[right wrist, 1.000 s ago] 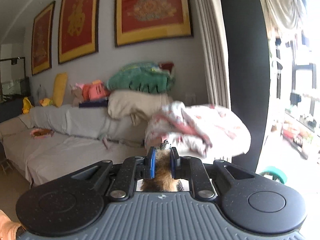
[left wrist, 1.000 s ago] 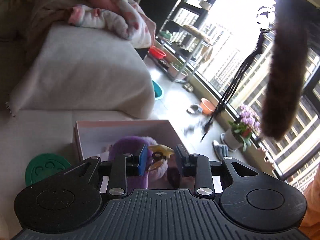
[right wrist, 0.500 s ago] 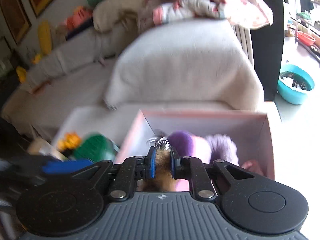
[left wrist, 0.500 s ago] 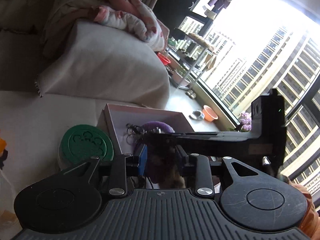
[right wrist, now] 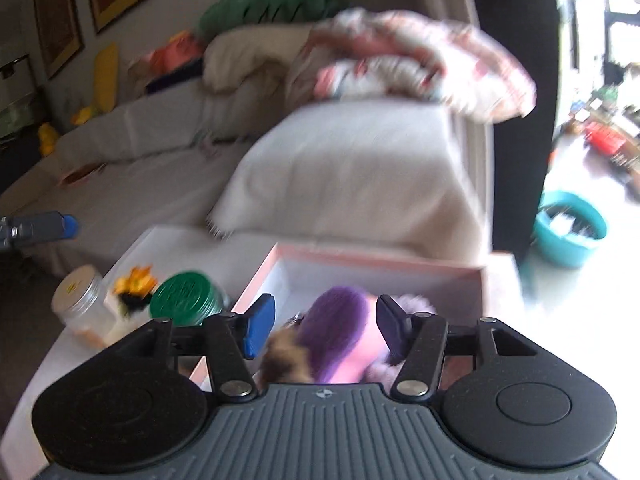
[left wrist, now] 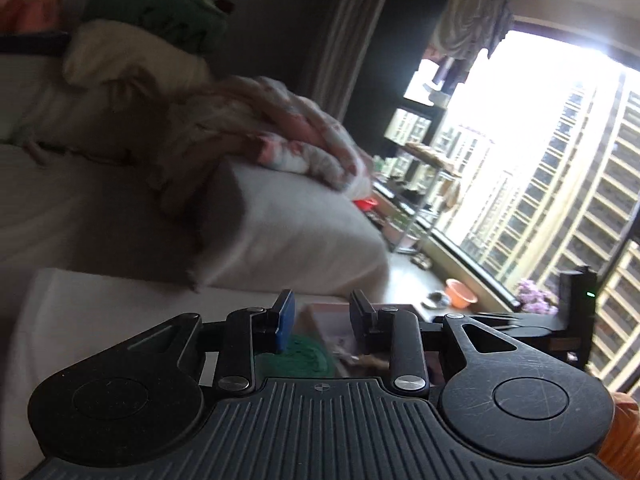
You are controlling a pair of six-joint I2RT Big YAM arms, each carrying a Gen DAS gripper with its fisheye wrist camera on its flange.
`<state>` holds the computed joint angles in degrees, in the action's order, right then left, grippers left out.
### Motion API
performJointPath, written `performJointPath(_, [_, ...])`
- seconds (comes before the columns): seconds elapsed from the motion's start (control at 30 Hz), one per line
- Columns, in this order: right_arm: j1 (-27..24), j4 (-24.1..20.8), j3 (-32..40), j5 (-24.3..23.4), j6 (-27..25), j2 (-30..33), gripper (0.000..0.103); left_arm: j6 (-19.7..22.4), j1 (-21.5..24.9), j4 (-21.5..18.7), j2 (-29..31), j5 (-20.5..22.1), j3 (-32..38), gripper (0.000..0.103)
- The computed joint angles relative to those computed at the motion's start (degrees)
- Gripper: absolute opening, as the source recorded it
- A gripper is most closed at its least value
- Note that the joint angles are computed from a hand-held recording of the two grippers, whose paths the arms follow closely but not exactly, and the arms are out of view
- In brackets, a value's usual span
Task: Organize soft objects
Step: 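Drop the furry keychain into the pink box with the right tool while the left drops the star keychain in, then grasp the black claw clip with the left tool while the right tool reaches toward the orange flower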
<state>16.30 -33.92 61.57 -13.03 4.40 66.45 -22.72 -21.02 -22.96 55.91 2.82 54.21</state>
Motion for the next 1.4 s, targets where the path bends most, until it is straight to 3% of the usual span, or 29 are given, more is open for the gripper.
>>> performJointPath(0.13, [0.6, 3.9, -3.1, -0.5, 1.2, -3.6, 0.057, -0.2, 6.8, -7.0, -0.9, -1.9, 1.0, 0.033])
performJointPath(0.2, [0.7, 2.7, -1.8, -1.6, 3.0, -3.7, 0.057, -2.2, 10.6, -7.3, -1.6, -0.8, 0.0, 0.033])
performJointPath(0.3, [1.3, -0.6, 4.3, -3.1, 8.2, -1.5, 0.057, -4.9, 16.2, -5.3, -2.0, 4.1, -1.7, 0.033])
performJointPath(0.4, [5.4, -1.5, 11.0, 3.3, 12.5, 1.5, 0.057, -4.5, 20.6, -4.1, -1.0, 8.8, -2.7, 0.033])
performJointPath(0.47, [10.1, -2.9, 16.0, 11.2, 12.0, 4.7, 0.063, -3.2, 23.5, -4.1, -0.5, 12.4, -3.3, 0.033])
performJointPath(0.53, [13.4, -5.6, 21.1, 13.4, 11.8, 8.5, 0.064, -1.3, 26.2, -3.8, -0.1, 15.6, -4.3, 0.033])
performJointPath(0.67, [16.7, -16.1, 33.3, 4.1, 14.8, 18.9, 0.064, 0.1, 30.7, -0.9, -0.8, 20.4, -8.3, 0.033])
performJointPath(0.77, [19.3, -25.7, 43.3, 0.9, 14.4, 28.2, 0.064, -0.7, 33.6, 1.9, -1.7, 24.7, -11.7, 0.033])
performJointPath(0.87, [20.8, -37.3, 54.6, -1.6, 14.0, 38.2, 0.064, 0.7, 35.4, 3.5, -2.3, 27.7, -14.1, 0.033])
performJointPath(0.97, [21.2, -51.1, 68.1, -6.7, 15.2, 49.3, 0.064, 4.9, 36.1, 2.5, -2.4, 29.2, -15.1, 0.033])
performJointPath(1.13, [21.3, -60.9, 78.6, -9.3, 20.0, 59.2, 0.064, 8.4, 36.6, 1.5, -1.2, 32.9, -15.3, 0.033])
performJointPath(1.27, [21.5, -61.6, 80.3, -13.3, 21.1, 61.4, 0.064, 7.9, 37.0, 2.3, 0.7, 36.0, -15.0, 0.033])
performJointPath(1.4, [22.0, -50.5, 73.9, -15.3, 20.0, 57.0, 0.064, 7.6, 35.4, 1.9, 3.8, 35.8, -13.6, 0.033])
